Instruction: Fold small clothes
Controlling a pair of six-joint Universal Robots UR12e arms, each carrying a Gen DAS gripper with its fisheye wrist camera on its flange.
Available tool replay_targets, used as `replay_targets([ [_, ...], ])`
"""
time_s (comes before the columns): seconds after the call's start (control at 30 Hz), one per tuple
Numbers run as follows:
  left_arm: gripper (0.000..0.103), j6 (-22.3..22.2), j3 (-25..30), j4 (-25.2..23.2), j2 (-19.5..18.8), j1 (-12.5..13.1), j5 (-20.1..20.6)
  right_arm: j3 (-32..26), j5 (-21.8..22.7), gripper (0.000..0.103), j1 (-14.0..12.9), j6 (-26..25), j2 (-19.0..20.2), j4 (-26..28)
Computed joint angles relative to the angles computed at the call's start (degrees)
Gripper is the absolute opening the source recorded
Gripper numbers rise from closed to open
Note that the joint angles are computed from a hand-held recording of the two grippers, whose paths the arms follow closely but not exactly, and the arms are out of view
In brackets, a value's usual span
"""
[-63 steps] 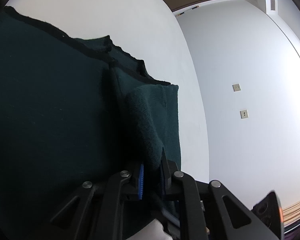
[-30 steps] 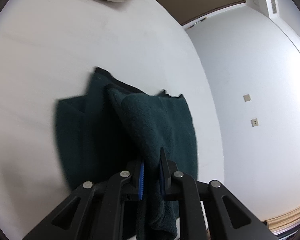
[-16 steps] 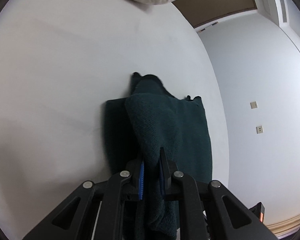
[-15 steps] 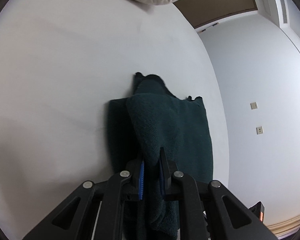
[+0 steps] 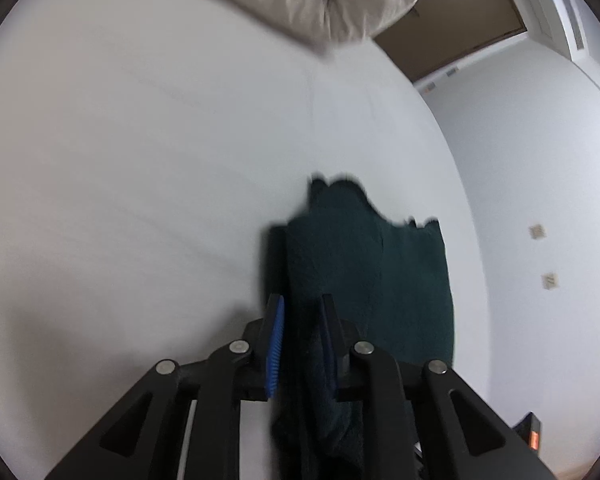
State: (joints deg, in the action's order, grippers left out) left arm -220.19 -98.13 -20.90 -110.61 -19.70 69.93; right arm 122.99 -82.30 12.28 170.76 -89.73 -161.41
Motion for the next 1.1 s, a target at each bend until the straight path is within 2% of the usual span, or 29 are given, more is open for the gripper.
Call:
replay_targets([
  [0.03,0.021,0.6,-0.13,0.74,0.89,-0.98,3.66,0.02,0.99,0.053,-0.29,0.31,0.01,0.18],
  [0.13,0.021,5.37,0.27,2.38,2.37,-4.49,9.83,0.26,5.82,0.052,-1.66,2.64,-0.21,-0.12],
  [0.17,0.021,6.27,0.37,2.75,2.53,-5.26,10.73,0.44,7.96,0.052,-2.43,3.54,-0.56,-0.15],
  [0.27,0.021,11.06,0.65,2.91,2.44,-8.28,13.9,2.01,18.16,0.052,-6.73,9.31,-2.52,-0.92],
  [0.3,0.021,12.11,0.94,2.43,1.93,-9.23,15.08,2.45,22.8,0.051,-8.65,11.36,-2.85,-1.08],
  [0.33,0.021,12.58,1.66,1.29,1.22,-9.84,15.66,2.48,25.15,0.051,-9.61,12.18,-2.89,-0.86],
  [0.4,0.021,11.4,1.89,-0.9,-0.05,-9.61,13.75,2.06,30.48,0.051,-11.65,13.53,-2.41,1.55],
  [0.43,0.021,10.31,1.37,-1.51,-0.43,-9.35,14.03,1.74,32.06,0.051,-12.25,13.64,-2.03,3.51],
  [0.5,0.016,8.24,0.01,0.43,-0.96,-8.1,10.18,1.17,34.42,0.048,-13.59,13.8,-0.59,8.0],
  [0.57,0.009,6.24,-1.56,3.62,-0.98,-7.15,7.56,1.95,37.35,0.033,-15.13,15.73,0.75,7.88],
  [0.63,0.006,5.78,-2.13,4.22,-0.96,-6.48,5.71,4.28,44.98,0.014,-18.22,22.48,2.82,3.55],
  [0.7,0.006,6.01,-2.22,4.3,-1.07,-6.16,4.73,5.25,47.31,0.006,-19.34,23.91,3.68,2.31],
  [0.77,0.006,6.2,-2.27,4.5,-1.32,-5.97,4.28,5.38,47.17,0.006,-19.48,21.38,3.0,4.19],
  [0.8,0.006,6.27,-2.3,4.58,-1.38,-5.92,4.21,4.91,46.42,0.006,-19.47,18.76,2.05,7.46],
  [0.87,0.006,6.0,-2.36,5.17,-1.67,-5.95,4.16,4.1,45.55,0.011,-19.82,17.35,0.76,10.05],
  [0.93,0.006,5.94,-2.61,5.04,-1.1,-6.09,4.41,3.31,45.51,0.015,-20.32,20.07,0.88,7.22],
  [1.0,0.006,6.32,-2.3,4.56,-1.15,-6.31,5.06,2.29,47.14,0.016,-20.82,26.28,2.05,0.95],
  [1.03,0.006,6.52,-2.3,4.32,-1.03,-6.37,5.28,1.74,48.4,0.017,-21.3,27.52,2.5,-0.16],
  [1.1,0.006,6.99,-2.32,3.8,-0.82,-6.3,5.18,-1.05,49.66,0.018,-20.29,29.26,5.01,-1.18],
])
